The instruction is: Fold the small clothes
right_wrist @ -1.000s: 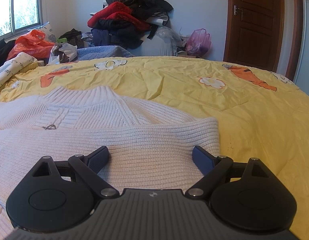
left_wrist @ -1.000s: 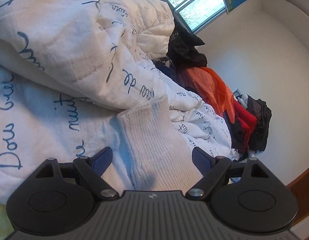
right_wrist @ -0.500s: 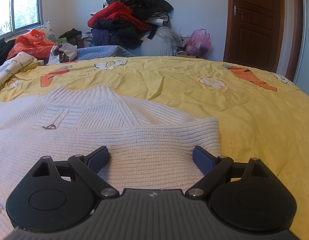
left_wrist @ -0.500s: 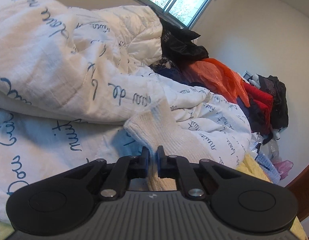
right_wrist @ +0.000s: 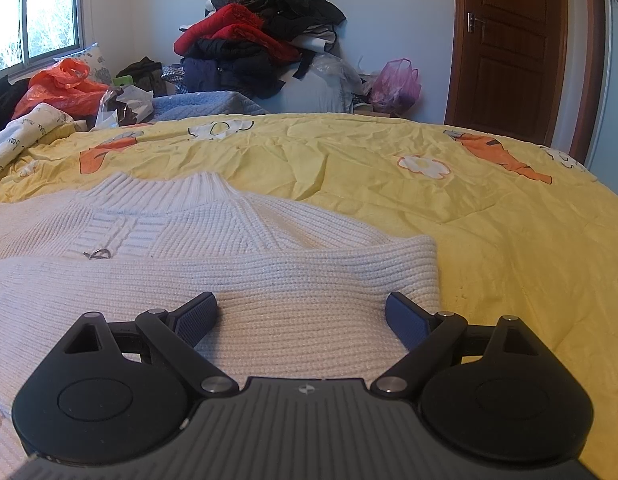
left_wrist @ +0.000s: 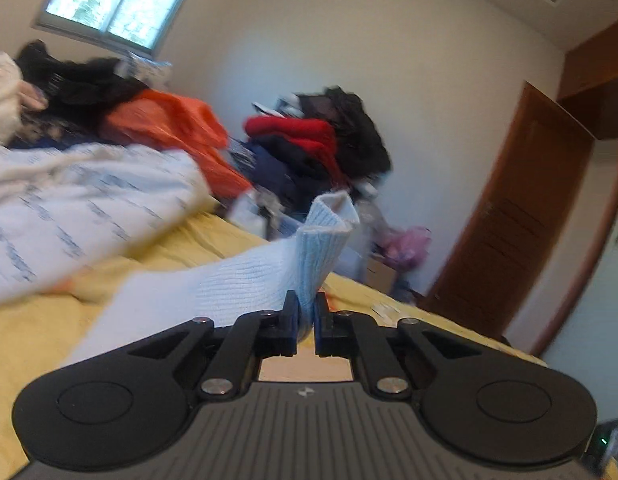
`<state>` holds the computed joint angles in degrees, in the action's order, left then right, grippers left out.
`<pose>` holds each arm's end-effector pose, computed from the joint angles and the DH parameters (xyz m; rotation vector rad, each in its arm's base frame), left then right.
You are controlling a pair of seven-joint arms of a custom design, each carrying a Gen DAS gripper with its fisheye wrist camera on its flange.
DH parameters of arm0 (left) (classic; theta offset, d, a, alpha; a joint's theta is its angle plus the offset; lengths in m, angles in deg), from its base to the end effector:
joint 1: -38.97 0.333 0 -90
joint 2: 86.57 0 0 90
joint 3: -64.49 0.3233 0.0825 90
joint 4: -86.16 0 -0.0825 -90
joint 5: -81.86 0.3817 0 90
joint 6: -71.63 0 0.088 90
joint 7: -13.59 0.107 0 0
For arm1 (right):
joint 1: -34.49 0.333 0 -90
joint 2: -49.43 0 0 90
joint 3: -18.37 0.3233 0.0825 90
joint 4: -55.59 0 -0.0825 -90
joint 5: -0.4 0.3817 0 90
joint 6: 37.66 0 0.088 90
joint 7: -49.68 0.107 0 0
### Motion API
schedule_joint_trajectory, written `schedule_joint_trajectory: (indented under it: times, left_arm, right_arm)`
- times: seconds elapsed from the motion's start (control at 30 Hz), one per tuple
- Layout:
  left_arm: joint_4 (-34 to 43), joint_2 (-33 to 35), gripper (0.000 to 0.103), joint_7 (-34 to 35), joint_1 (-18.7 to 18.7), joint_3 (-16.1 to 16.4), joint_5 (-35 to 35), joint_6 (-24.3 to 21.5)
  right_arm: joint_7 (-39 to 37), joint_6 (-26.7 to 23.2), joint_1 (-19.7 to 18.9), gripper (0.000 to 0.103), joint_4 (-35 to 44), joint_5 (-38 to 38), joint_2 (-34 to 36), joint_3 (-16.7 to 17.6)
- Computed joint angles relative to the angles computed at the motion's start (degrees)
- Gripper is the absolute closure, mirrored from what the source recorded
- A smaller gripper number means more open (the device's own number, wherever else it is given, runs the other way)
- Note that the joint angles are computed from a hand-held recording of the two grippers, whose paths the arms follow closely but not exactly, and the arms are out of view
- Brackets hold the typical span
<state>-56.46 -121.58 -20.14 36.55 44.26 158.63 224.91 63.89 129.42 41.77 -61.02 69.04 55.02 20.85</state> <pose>0.3614 -0.2049 0.5516 -1.8653 0.8935 -1.1915 0.5987 0.0438 0.4660 -1.8949 1.2472 -0.6096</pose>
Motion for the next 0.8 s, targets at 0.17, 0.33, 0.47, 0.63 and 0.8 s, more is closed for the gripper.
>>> schedule_joint_trajectory:
  times: [0.17, 0.33, 0.47, 0.63, 0.8]
  left_arm:
    - [11.22, 19.14, 0.096, -1.58, -3.32, -4.68, 4.72, 3.39]
    - [14.08, 27.76, 0.089, 9.54, -8.94, -1.56, -3.72, 5.75]
    - [10.0, 22.06, 0.047, 4.9, -10.58, 0.52, 3.63, 10.45]
    - [0.9, 9.85, 0.006, -5.66, -12.46, -3.74, 9.0, -5.71]
    - [-7.14, 4.59, 0.006, -18.45, -12.17, 1.36, 5.19, 1.29]
  right_arm:
    - [0.39, -0.56, -0.12, 0.012, 0.12, 0.06, -0.01, -0.12]
    - [0.02, -1.56, -0.42, 0.012, 0.22, 1.35, -0.14, -0.22]
    - [-0.01, -1.89, -0.43, 0.012, 0.25, 1.7, -0.18, -0.34]
    - [-0.49, -3.22, -0.76, 0.011, 0.32, 2.86, -0.38, -0.55]
    - [0.67, -3.18, -0.25, 0.005, -0.7, 0.1, -1.45, -0.75]
